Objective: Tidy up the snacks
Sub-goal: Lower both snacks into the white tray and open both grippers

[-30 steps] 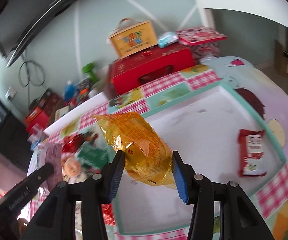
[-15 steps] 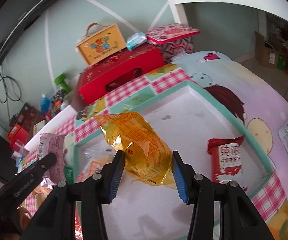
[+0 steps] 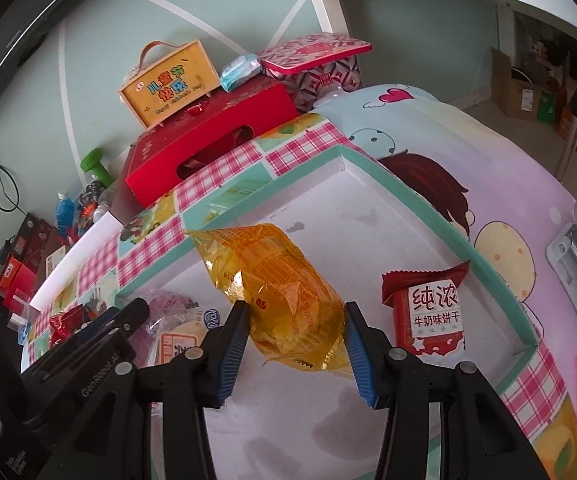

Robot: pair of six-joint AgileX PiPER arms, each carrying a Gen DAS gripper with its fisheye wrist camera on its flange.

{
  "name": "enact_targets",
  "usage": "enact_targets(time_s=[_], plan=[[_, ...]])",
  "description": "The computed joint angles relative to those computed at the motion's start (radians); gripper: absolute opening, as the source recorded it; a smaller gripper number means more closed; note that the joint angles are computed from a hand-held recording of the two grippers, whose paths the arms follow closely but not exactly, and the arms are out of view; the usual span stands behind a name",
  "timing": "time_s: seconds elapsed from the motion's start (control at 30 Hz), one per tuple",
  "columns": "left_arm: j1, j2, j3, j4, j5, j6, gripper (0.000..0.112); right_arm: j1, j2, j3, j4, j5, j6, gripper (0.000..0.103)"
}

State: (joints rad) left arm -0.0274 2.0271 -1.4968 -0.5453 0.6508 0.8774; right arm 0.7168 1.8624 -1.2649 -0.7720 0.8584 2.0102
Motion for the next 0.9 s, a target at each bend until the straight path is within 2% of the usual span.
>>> enact_targets(time_s=[0.07,0.13,0.17,0.2,0.23,0.37,0.43,0.5,0.6,0.67,0.73,0.9], plan=[[0.002,-0.013,0.019,-0.008,-0.012,0.002,0.037,-0.004,-0.003,0.007,0.002,-0.007,0.001,0.05],[0.012,-0.02,0.015,-0.008,0.016,-0.006,0.048,-0.004,-0.003,0.004,0.008,-0.002,-0.002,0.053],[0.018,-0.024,0.012,-0.014,0.032,-0.004,0.058,-0.004,0.0,-0.004,0.018,0.01,-0.016,0.054],[0.024,-0.029,0.008,-0.017,0.048,-0.003,0.066,-0.003,0.003,-0.012,0.024,0.022,-0.026,0.061],[0.028,-0.037,0.004,-0.001,0.059,-0.018,0.067,0.0,0.004,-0.018,0.027,0.033,-0.031,0.068],[0.018,-0.055,-0.022,0.154,0.066,-0.17,0.068,0.004,0.013,-0.046,0.047,0.068,-0.068,0.069],[0.025,-0.044,-0.062,0.209,0.107,-0.246,0.072,0.004,0.021,-0.062,0.059,0.085,-0.09,0.074],[0.04,-0.036,-0.09,0.211,0.133,-0.269,0.083,0.004,0.031,-0.079,0.072,0.099,-0.116,0.077],[0.052,-0.036,-0.101,0.223,0.131,-0.3,0.087,0.005,0.04,-0.095,0.077,0.115,-0.138,0.089],[0.058,-0.033,-0.103,0.234,0.125,-0.325,0.09,0.007,0.042,-0.099,0.073,0.122,-0.142,0.094],[0.059,-0.024,-0.115,0.26,0.124,-0.366,0.09,0.01,0.046,-0.108,0.073,0.136,-0.151,0.098],[0.063,-0.007,-0.135,0.276,0.136,-0.401,0.09,0.006,0.048,-0.111,0.087,0.134,-0.16,0.099]])
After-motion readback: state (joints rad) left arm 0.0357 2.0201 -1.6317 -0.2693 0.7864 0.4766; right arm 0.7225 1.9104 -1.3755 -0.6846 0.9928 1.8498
